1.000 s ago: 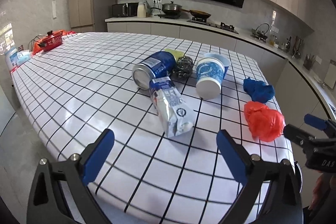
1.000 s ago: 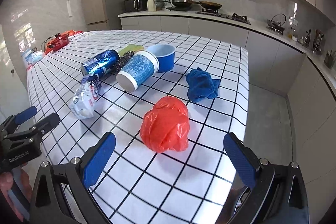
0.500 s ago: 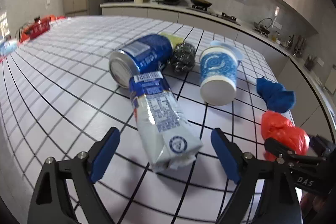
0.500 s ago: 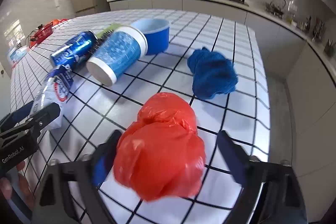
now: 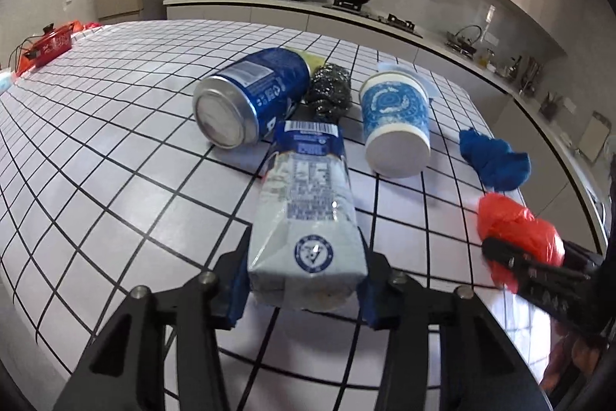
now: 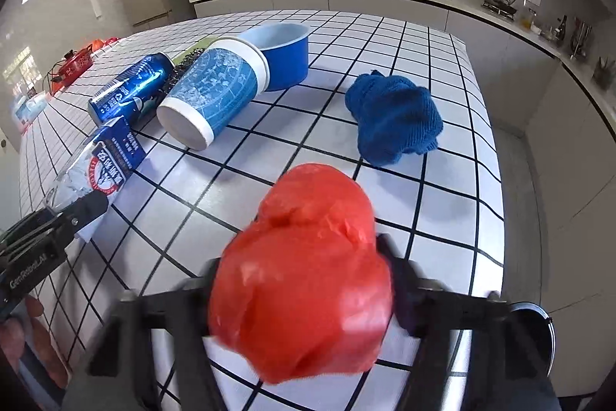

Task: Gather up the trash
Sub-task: 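Grasp the red plastic bag with the right tool while the left tool grasps the white bottle, then carry the red bag and white milk carton over the black bin with both tools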

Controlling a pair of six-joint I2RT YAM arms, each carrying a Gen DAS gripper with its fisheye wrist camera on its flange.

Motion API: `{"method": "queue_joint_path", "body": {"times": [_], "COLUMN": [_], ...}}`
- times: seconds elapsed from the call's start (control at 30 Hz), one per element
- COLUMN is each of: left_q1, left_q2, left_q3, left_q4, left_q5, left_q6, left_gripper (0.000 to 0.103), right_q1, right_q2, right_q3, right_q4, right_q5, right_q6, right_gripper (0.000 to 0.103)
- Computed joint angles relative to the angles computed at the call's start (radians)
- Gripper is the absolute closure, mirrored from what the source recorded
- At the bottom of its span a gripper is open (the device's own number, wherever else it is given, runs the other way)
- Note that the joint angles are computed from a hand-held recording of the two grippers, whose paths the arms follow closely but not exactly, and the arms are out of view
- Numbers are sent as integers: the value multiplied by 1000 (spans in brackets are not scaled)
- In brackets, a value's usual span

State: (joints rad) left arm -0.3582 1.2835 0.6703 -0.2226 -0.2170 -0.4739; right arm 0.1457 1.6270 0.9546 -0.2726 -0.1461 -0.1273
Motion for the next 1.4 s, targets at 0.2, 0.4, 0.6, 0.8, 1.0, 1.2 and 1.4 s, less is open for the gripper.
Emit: {"method": "queue_joint_path", "body": {"times": [0.2,0.4,0.6,0.8,1.0,1.2,1.4], "left_q1": [-25,-79,-165,-295,-454,-594,-705], "left_q2": [-35,-85,-138,-160,-153,-79,34], "left_q3": [-7,-3,14,56,106,177,267], "left_q4": [-7,-47,-112,-181,-247,-268,-263], "left_q5": [-10,-35,-86,-166,-259,-319,-350], "left_q6": [6,-12,-43,-101,-172,-233,-268], "left_gripper": [57,57,57,57,57,57,57], "right_q1": [-24,-45,-102,-207,-344,-544,-762], "right_q2": [-31,-101,-209,-318,-410,-453,-419], "right_q3": [-6,-20,-51,-84,-103,-91,-31], "right_q4": [-6,-36,-96,-173,-263,-372,-475], "right_q5": [-41,-68,-115,-180,-257,-376,-482], "right_q6": [0,-16,-64,-141,-231,-380,-546], "right_gripper": [60,60,60,60,60,60,60]}}
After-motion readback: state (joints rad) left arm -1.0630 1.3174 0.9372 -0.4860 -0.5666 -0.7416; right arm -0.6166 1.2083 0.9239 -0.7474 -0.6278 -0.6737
